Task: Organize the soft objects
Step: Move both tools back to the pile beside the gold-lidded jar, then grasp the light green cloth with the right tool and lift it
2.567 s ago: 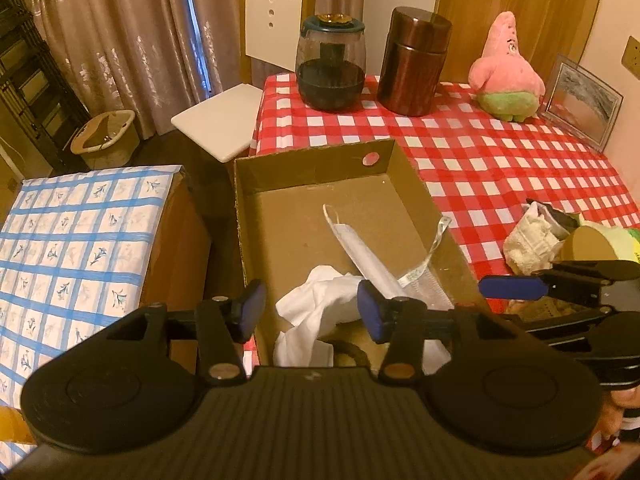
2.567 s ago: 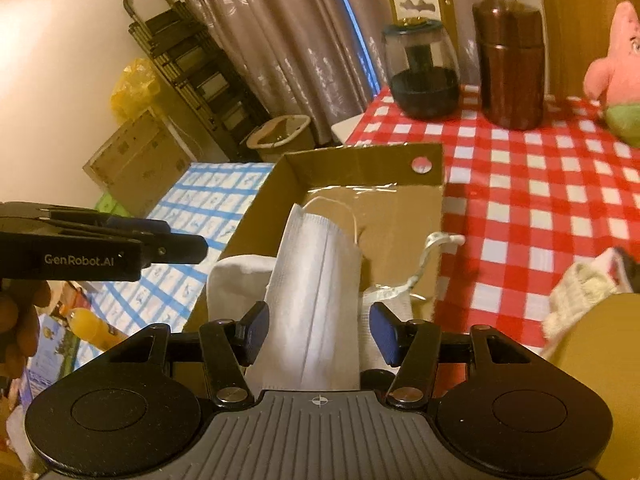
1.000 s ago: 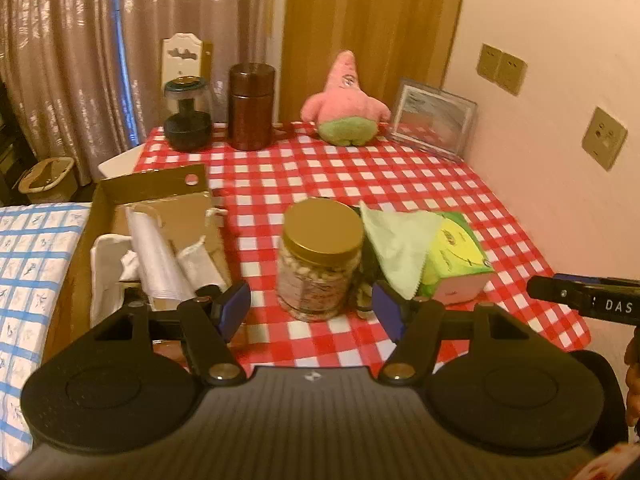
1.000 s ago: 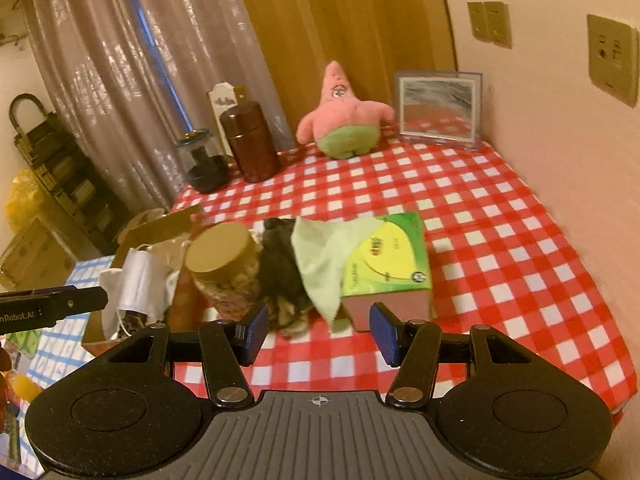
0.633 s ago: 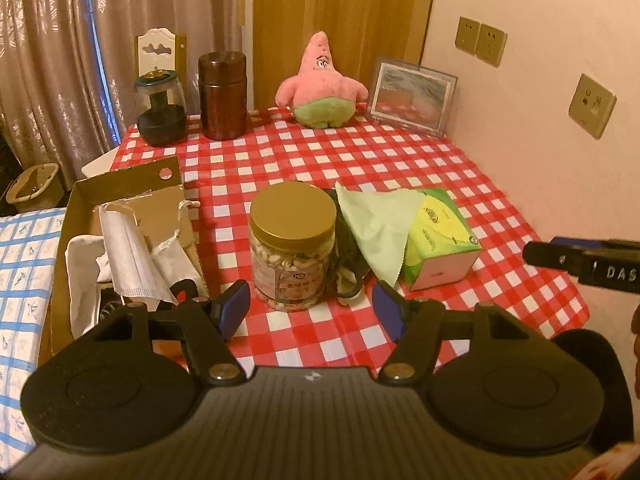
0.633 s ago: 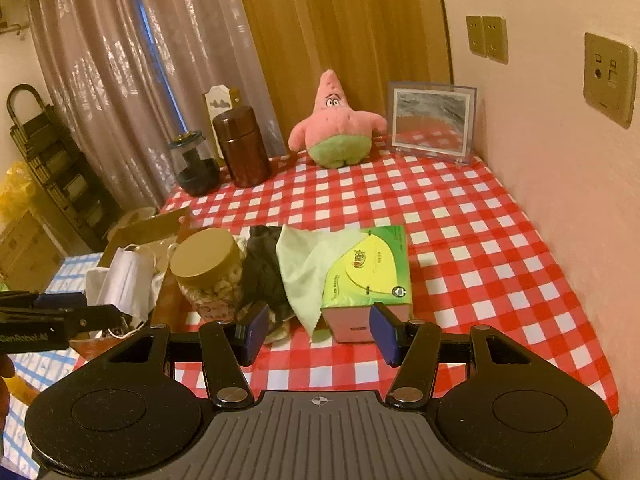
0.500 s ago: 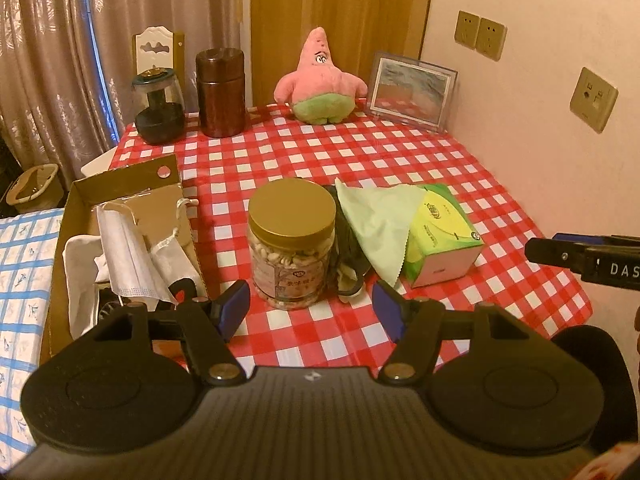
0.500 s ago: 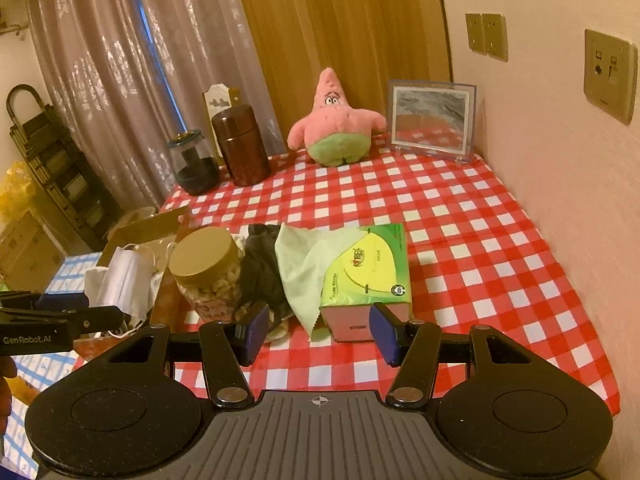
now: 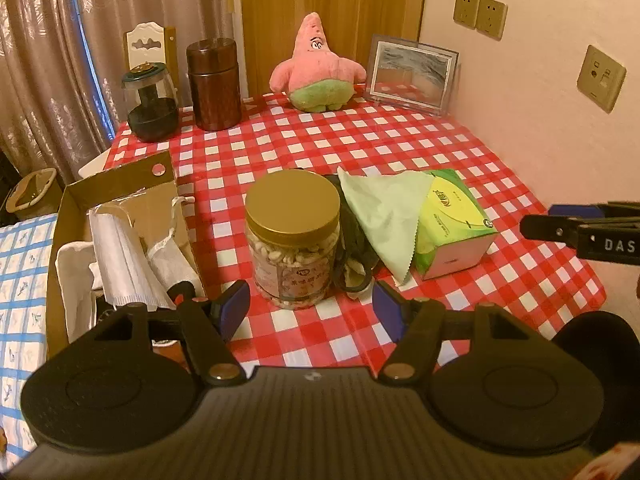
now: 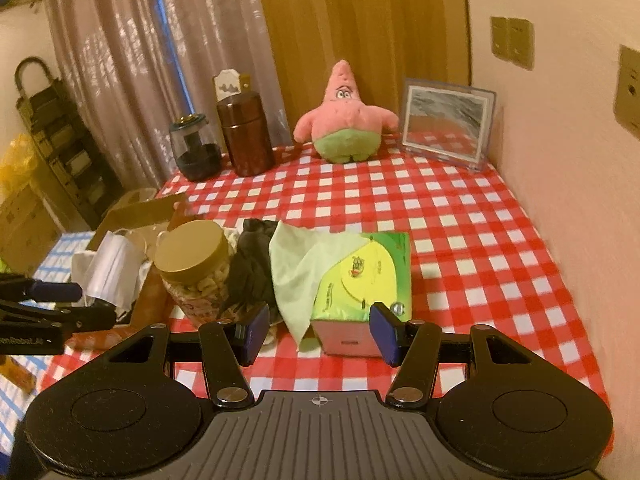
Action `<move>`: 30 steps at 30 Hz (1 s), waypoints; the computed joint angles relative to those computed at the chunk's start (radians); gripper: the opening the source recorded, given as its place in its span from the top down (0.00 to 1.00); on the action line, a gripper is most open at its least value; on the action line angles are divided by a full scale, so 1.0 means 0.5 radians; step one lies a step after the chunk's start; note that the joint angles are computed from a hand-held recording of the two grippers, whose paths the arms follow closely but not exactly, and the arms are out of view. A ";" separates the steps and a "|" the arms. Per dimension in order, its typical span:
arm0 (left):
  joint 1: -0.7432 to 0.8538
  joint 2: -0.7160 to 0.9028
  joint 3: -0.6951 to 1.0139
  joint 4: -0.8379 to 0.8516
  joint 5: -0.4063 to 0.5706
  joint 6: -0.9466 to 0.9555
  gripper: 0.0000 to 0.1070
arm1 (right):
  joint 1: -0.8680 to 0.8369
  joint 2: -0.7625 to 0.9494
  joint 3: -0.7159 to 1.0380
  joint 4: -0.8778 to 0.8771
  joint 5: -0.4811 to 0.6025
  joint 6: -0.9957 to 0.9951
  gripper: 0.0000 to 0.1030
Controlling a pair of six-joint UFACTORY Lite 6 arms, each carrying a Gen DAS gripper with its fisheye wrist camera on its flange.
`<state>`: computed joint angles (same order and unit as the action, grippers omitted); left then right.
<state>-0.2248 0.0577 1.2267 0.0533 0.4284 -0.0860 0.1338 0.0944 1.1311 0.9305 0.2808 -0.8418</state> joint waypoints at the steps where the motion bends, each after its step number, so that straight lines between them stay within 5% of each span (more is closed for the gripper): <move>1: 0.013 0.021 0.024 -0.026 0.003 0.034 0.40 | -0.004 0.043 0.041 0.011 0.005 -0.046 0.46; 10: 0.184 0.288 0.335 -0.411 0.029 0.491 0.39 | -0.024 0.576 0.589 0.027 0.108 -0.433 0.46; 18: 0.293 0.640 0.743 -0.789 0.034 1.010 0.39 | 0.034 1.254 1.333 -0.412 0.231 -0.294 0.46; 30: 0.383 1.225 1.469 -0.779 0.224 1.157 0.36 | 0.173 1.988 2.163 -0.832 0.412 -0.411 0.46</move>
